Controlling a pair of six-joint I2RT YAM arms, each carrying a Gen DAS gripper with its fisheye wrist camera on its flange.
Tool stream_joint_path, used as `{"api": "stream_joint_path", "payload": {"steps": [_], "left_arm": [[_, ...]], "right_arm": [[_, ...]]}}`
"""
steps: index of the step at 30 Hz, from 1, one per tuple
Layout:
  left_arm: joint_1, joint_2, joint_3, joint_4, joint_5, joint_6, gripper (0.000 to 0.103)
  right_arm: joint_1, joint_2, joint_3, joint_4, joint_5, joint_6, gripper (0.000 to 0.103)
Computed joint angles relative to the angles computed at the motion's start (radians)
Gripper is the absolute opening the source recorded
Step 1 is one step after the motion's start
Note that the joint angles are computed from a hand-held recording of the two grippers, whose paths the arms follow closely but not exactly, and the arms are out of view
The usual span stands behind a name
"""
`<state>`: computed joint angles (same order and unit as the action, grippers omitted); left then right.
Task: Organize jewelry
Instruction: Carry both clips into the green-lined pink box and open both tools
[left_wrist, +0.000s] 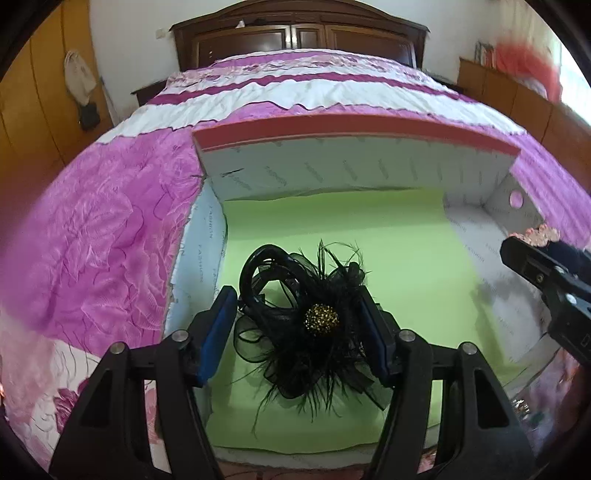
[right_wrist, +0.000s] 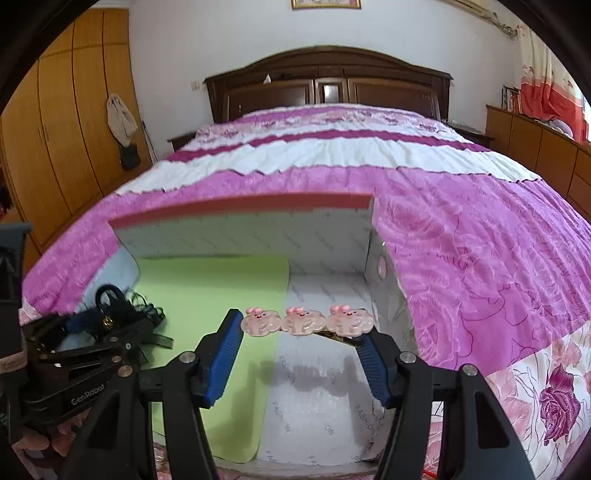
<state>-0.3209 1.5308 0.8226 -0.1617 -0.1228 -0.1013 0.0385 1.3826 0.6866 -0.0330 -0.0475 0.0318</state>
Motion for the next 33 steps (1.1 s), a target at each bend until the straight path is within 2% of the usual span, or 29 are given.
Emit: {"api": "stream_joint_path", "payload": {"steps": [8,10,13,22,33], "left_arm": [[-0.017,-0.013,-0.011,-0.005,-0.025,0.005,0.057],[-0.010,-0.020,-0.012,-0.008,-0.010,0.009,0.058],[0.013,-0.020,-0.002,-0.008,0.032,0.008,0.061],[0.042,-0.160,-0.052,-0.021,0.098,0.002,0.062],[0.071,-0.388,-0.098,-0.124,0.123,0.003,0.062]], "right_arm": [[0.007,0.022,0.002,-0.008,0.032,0.004,0.064],[-0.002,0.015,0.002,-0.011,0.015,0.010,0.070],[-0.017,-0.015,-0.009,-0.016,-0.019,0.022,0.073],[-0.060,-0.173,-0.051,-0.045,-0.095,0.050,0.077],[-0.127,-0.436,-0.098,-0.161,-0.189,0.087,0.081]]}}
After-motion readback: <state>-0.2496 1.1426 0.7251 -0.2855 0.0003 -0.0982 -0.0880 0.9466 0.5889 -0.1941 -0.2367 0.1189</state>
